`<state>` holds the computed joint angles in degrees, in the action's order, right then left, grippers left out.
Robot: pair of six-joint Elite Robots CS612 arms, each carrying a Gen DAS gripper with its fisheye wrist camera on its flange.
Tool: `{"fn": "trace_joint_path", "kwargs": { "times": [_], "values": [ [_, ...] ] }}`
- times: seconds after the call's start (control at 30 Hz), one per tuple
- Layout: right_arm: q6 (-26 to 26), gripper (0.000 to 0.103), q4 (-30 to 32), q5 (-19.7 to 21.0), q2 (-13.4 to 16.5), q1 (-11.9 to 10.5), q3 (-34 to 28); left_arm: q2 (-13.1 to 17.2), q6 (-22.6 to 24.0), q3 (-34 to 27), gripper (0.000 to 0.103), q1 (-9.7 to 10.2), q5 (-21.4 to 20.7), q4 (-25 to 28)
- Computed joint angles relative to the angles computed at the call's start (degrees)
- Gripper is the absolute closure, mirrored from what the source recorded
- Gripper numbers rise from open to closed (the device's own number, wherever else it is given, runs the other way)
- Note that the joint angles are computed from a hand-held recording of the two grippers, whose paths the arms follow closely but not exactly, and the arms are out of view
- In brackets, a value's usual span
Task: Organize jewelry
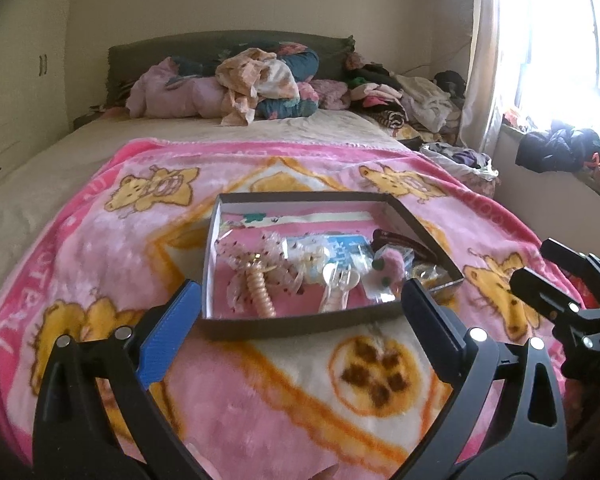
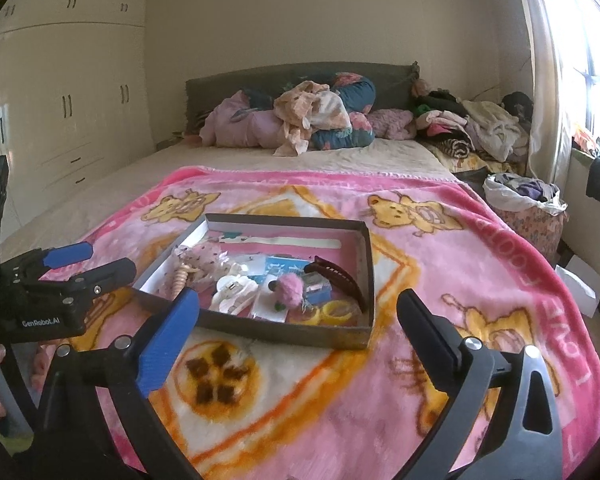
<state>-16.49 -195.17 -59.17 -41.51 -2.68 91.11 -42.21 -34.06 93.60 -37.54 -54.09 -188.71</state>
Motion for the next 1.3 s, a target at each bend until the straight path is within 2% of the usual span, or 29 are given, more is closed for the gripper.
{"fn": "trace_joint_path", "kwargs": {
  "times": [0.53, 1.13, 1.3],
  "values": [
    [2.7, 0.007, -6.8, 1.8, 0.0, -1.2, 4.4, -0.8, -4.2, 4.5, 0.012, -2.26, 5.4, -2.9],
    [6.1, 0.007, -15.6, 2.4, 1.4, -2.2, 7.2, 0.2, -3.6, 5.9, 0.012, -4.17, 9.6, -5.4],
    [6.5, 0.007, -16.3, 2.2, 1.6, -2.3, 7.3, 0.6, -3.0, 5.8, 0.011, -4.45, 9.7, -6.5]
  ]
}}
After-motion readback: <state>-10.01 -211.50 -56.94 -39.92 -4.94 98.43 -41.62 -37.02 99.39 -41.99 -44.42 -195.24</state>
